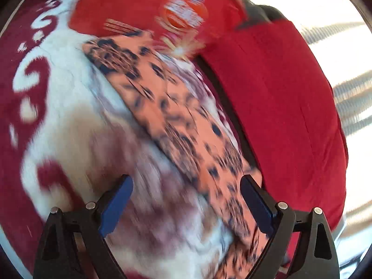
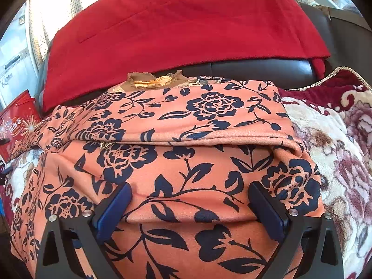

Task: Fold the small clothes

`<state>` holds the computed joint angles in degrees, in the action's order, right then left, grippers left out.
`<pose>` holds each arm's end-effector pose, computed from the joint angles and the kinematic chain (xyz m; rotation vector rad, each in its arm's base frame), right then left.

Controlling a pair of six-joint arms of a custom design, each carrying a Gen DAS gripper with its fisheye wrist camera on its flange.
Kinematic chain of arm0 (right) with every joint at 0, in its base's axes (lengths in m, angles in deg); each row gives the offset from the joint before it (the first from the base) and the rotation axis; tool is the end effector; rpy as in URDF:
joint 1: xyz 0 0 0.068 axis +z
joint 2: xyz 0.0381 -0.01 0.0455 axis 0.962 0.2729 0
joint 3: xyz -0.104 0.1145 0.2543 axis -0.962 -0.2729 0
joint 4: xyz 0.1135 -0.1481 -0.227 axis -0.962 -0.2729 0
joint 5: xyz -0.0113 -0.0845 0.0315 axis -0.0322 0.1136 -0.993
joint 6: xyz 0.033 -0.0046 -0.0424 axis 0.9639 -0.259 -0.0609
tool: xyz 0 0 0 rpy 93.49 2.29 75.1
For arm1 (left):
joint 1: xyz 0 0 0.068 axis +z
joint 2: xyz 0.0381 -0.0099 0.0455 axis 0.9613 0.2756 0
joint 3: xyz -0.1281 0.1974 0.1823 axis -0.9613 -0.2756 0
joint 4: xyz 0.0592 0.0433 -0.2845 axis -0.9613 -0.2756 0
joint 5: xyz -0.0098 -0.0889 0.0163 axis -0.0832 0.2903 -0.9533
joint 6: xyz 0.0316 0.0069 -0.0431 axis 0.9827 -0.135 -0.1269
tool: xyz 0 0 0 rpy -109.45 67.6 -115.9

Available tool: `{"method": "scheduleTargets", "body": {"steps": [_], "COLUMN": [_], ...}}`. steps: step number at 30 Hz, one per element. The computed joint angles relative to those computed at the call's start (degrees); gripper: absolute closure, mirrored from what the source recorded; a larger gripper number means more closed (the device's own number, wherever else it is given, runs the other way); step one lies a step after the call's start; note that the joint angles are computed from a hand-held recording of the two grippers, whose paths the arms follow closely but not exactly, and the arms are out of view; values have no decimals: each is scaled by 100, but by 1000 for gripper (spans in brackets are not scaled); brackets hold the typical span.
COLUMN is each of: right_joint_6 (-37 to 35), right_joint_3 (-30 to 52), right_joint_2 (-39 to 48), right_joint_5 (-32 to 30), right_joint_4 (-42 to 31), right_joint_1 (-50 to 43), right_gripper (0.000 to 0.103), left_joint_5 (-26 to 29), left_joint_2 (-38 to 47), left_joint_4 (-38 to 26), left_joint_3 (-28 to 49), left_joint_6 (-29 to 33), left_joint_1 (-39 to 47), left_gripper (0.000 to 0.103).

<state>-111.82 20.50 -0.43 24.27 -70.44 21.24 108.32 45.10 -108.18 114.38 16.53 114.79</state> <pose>0.1246 -0.1314 0.1308 0.2468 2.3123 0.0779 0.2450 0.1793 0.1940 -0.9550 2.1479 -0.7869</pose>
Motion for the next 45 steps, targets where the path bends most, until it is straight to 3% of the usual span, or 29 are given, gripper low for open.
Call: {"method": "scheduleTargets", "body": {"steps": [4, 12, 14, 15, 16, 20, 23, 28, 34, 38, 39, 41, 42, 45], "right_joint_6": [15, -15, -18, -21, -16, 15, 22, 78, 132, 125, 126, 89, 73, 0], "right_joint_3": [-43, -38, -35, -27, -23, -21, -10, -16, -33, -13, -11, 18, 30, 82], "right_joint_2": [-152, -135, -138, -126, -123, -86, -53, -65, -89, -45, -40, 20, 45, 160], "right_joint_5": [-15, -50, -73, -92, -105, -172, -238, -295, -353, -431, -458, -569, -631, -861], "right_joint_4": [-99, -111, -127, -129, -134, -105, -101, -92, -79, -90, -97, -130, -153, -228], "right_joint_1": [-9, -48, -64, -75, -83, -104, -136, -148, -163, -215, -231, -310, -354, -509], "right_gripper": [1, 1, 1, 1, 1, 1, 1, 1, 1, 1, 1, 1, 1, 1], "left_joint_5": [-78, -52, -291, -456, -628, -435, -669, -1017, -1090, -1830, -2045, -2323, -2428, -2734], "left_joint_2": [322, 1382, 1701, 1866, 2038, 2123, 1951, 555, -1683, -2223, -2179, -1939, -1868, -1993], "left_joint_4": [192, 449, 92, -259, -561, -464, -530, -307, -246, -296, -317, -451, -440, 142], "left_joint_3": [392, 1251, 1656, 1895, 2107, 2033, 1984, 1527, 1240, 1336, 1383, 1473, 1414, 693], "left_joint_6": [-43, -869, -734, -525, -404, -425, -85, 532, 933, 849, 815, 961, 985, 867], "left_joint_1": [-90, -144, -195, -225, -254, -106, -165, -611, -2440, -4440, -4935, -5868, -6172, -6646], "left_gripper": [9, 14, 46, 81, 96, 96, 96, 97, 97, 97, 92, 53, 27, 24]}}
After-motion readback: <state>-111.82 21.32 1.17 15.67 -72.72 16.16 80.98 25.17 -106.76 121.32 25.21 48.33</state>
